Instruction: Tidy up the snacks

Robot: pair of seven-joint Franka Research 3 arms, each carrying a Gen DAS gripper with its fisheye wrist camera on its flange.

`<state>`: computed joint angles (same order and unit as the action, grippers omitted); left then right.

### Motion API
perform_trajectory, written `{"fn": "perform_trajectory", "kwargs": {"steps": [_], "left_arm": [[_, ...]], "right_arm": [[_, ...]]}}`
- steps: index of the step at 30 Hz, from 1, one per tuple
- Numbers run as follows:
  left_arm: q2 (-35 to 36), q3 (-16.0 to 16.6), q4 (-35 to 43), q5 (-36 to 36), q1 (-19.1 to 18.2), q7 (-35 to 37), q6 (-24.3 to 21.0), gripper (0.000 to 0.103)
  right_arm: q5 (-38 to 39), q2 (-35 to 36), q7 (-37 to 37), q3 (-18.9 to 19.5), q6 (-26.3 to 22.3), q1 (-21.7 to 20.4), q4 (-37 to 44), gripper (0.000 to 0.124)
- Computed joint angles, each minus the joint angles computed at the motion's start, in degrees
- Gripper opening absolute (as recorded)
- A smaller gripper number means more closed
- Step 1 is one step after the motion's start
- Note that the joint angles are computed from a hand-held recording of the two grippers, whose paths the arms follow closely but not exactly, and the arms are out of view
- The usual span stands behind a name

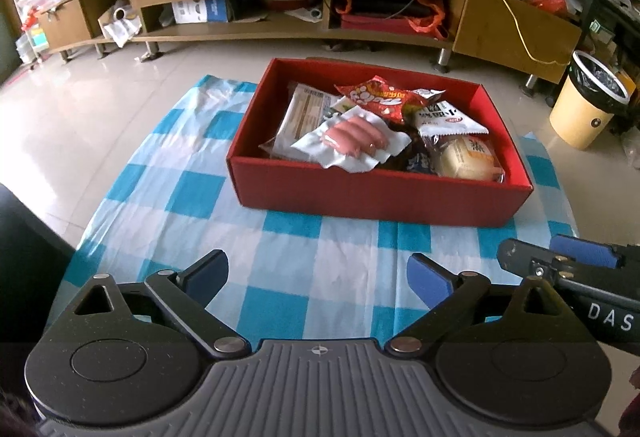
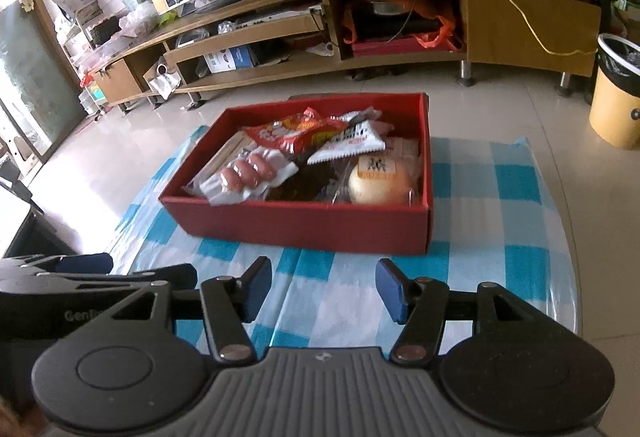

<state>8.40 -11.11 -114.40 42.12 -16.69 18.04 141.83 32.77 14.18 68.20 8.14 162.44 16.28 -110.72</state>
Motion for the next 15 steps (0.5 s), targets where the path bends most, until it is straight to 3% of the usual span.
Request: {"fn": "perform_trajectory", "kwargs": {"steps": [15], "left_arm": [[-3.8, -1.8, -5.3, -0.1, -0.9, -0.2, 0.3, 0.098]], "right_arm": [[7.0, -6.9, -3.7, 0.2, 0.2, 0.3, -8.4, 0.056]]}}
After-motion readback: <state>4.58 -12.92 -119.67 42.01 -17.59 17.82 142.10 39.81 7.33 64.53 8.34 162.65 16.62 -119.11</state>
